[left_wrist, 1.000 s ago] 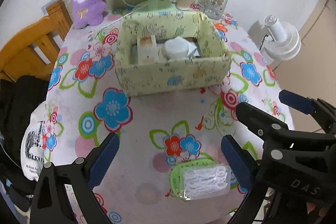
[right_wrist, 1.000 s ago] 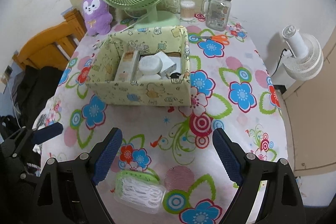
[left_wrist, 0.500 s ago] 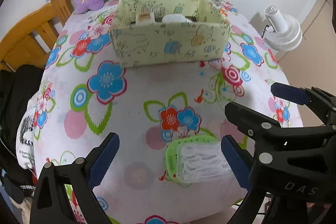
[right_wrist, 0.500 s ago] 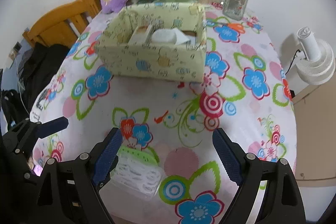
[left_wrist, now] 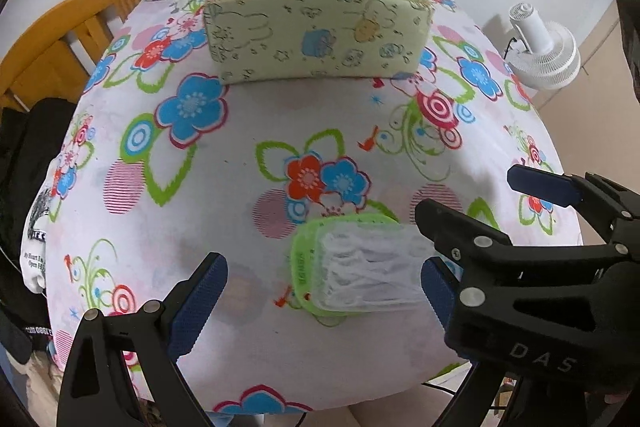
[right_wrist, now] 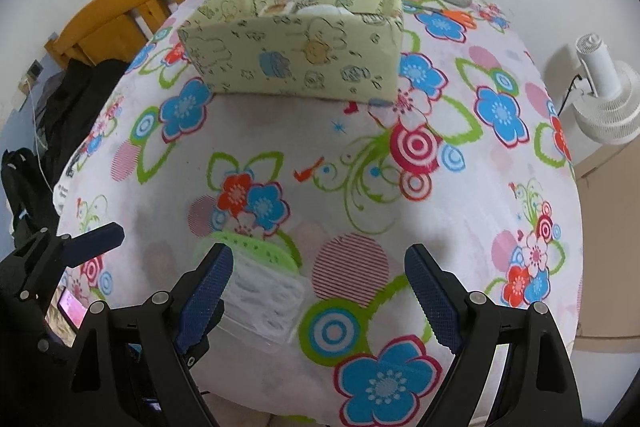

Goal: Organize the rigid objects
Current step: 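Move both open grippers from the box toward the clear floss pick box, then grasp the clear floss pick box with the left gripper and lift it off the green case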

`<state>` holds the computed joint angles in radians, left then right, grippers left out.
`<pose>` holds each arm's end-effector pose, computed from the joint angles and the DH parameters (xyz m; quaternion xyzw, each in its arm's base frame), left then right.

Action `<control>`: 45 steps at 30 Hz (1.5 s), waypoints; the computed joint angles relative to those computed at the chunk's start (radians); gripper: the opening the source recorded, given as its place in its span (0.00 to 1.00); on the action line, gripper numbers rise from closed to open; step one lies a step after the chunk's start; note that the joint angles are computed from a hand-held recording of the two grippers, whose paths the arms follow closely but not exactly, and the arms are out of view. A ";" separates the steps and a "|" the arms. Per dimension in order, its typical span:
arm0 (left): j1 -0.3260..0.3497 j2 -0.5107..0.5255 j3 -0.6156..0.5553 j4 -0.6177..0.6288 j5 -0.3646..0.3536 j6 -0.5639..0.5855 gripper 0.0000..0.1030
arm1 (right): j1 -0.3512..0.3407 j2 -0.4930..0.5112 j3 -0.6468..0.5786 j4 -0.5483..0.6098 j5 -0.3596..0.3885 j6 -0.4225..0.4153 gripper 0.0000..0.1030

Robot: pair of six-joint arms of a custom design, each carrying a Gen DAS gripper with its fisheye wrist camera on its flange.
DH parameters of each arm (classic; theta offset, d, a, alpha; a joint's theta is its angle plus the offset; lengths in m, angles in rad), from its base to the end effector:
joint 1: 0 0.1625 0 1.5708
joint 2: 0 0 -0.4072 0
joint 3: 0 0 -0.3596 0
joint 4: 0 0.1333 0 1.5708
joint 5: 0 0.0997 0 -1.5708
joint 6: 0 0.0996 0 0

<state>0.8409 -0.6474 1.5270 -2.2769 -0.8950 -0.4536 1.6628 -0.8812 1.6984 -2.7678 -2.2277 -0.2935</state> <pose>-0.2802 -0.6065 0.0373 0.1579 0.9270 -0.1164 0.3197 0.1298 -0.6177 0.1781 0.1183 -0.9240 0.1459 0.3331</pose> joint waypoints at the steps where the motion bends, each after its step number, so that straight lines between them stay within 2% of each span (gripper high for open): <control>1: -0.001 0.002 0.001 -0.002 -0.002 0.001 0.96 | -0.004 -0.004 0.006 -0.002 -0.004 0.002 0.87; 11: -0.010 0.052 -0.010 -0.013 -0.004 0.023 0.96 | -0.041 -0.031 0.046 -0.015 -0.019 0.023 0.87; 14: -0.011 0.064 -0.016 -0.004 0.005 0.026 0.89 | -0.049 -0.035 0.053 -0.018 -0.018 0.024 0.87; 17: -0.005 0.064 -0.009 -0.034 -0.028 0.035 0.85 | -0.057 -0.039 0.057 -0.013 -0.013 0.032 0.87; 20: -0.009 0.060 0.004 -0.064 -0.031 0.045 0.74 | -0.063 -0.043 0.059 -0.011 -0.002 0.041 0.87; 22: -0.015 0.059 0.010 -0.077 -0.017 0.062 0.61 | -0.065 -0.044 0.057 -0.012 0.003 0.046 0.87; 24: -0.013 0.055 0.008 -0.079 -0.033 0.063 0.55 | -0.065 -0.044 0.056 -0.012 0.010 0.051 0.87; 27: -0.010 0.058 -0.009 -0.045 -0.039 0.039 0.57 | -0.063 -0.041 0.051 -0.010 0.010 0.050 0.87; 29: -0.015 0.062 -0.014 -0.024 -0.014 0.027 0.71 | -0.061 -0.042 0.053 -0.017 0.008 0.046 0.87; 30: -0.018 0.064 -0.018 -0.010 0.000 0.021 0.83 | -0.061 -0.043 0.054 -0.018 0.007 0.043 0.87; 31: -0.019 0.065 -0.018 -0.007 0.004 0.025 0.88 | -0.059 -0.043 0.057 -0.024 0.001 0.039 0.87; 34: -0.023 0.066 -0.018 -0.008 -0.001 0.036 0.96 | -0.059 -0.054 0.067 -0.032 -0.010 0.054 0.87; 36: -0.027 0.069 -0.020 -0.002 -0.002 0.025 0.99 | -0.063 -0.066 0.072 -0.020 -0.003 0.065 0.87; 45: -0.034 0.114 -0.054 0.064 0.018 -0.001 0.99 | -0.090 -0.085 0.098 -0.021 -0.018 0.061 0.87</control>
<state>0.8067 -0.5335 1.4725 -2.2124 -0.8768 -0.4549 1.5733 -0.9664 1.7962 -2.7893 -2.2456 -0.2329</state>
